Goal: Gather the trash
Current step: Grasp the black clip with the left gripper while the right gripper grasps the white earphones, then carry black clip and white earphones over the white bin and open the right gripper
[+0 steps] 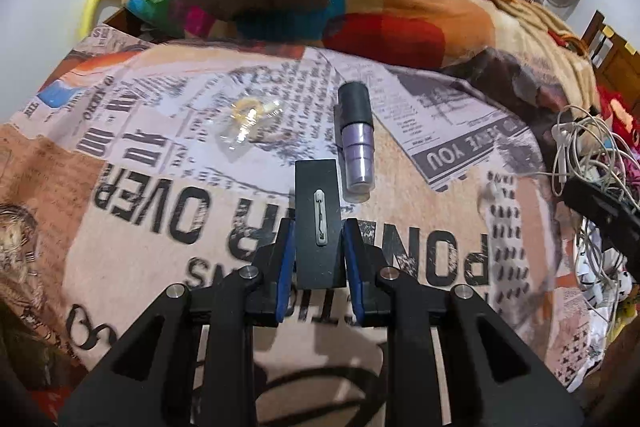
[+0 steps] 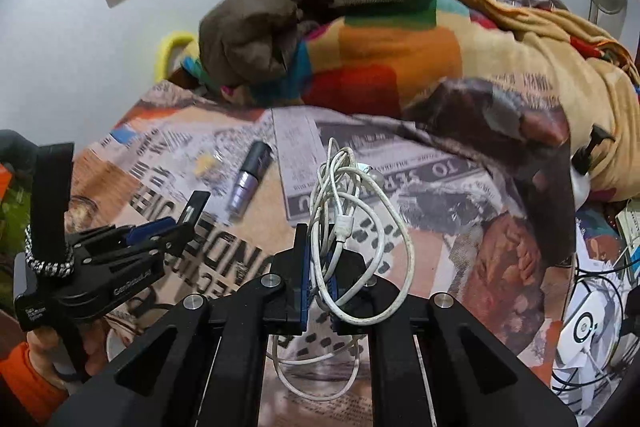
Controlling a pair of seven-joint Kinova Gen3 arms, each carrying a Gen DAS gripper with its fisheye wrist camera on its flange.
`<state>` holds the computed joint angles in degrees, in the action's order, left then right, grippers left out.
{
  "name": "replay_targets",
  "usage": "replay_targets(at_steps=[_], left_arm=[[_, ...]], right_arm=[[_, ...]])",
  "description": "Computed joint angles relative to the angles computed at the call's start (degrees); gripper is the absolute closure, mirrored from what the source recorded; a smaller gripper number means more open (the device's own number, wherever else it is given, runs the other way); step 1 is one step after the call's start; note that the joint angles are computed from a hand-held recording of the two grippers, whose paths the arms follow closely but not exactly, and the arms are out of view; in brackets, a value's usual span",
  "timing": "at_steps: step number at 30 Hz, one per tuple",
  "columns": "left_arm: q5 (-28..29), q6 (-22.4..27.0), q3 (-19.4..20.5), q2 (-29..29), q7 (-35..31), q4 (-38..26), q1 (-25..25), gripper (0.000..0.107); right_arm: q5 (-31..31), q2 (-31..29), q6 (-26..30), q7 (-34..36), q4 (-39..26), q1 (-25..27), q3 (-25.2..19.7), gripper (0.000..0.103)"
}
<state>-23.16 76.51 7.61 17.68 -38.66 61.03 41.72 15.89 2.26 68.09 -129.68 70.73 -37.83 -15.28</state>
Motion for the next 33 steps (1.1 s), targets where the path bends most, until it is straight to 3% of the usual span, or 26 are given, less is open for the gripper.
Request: replay_targets(at_steps=[8,14,21,33], left_arm=[[-4.8,3.6,1.3,-5.1,2.3,-0.9,2.4,0.084],[-8.0,5.8,4.0,-9.8,4.4,-0.5,2.7,0.084],[-12.4,9.0,8.7,-15.8,7.1,1.0,1.6,0.084],[-14.8,16.9,16.9,-28.5,7.5,6.1,-5.7,0.084]], right_arm=[[2.5,-0.2,3.4,-0.7,-5.9,-2.4,-1.3,0.096],[8.2,0.9,7.6,-2.2,-12.4,-7.3,-3.0,0.096],[15.5,4.4,12.4,-3.0,-21.7,-16.7,-3.6,0.096],[19.1,15.4,16.5,1.5,-39.9,-33.9,0.6,0.096]])
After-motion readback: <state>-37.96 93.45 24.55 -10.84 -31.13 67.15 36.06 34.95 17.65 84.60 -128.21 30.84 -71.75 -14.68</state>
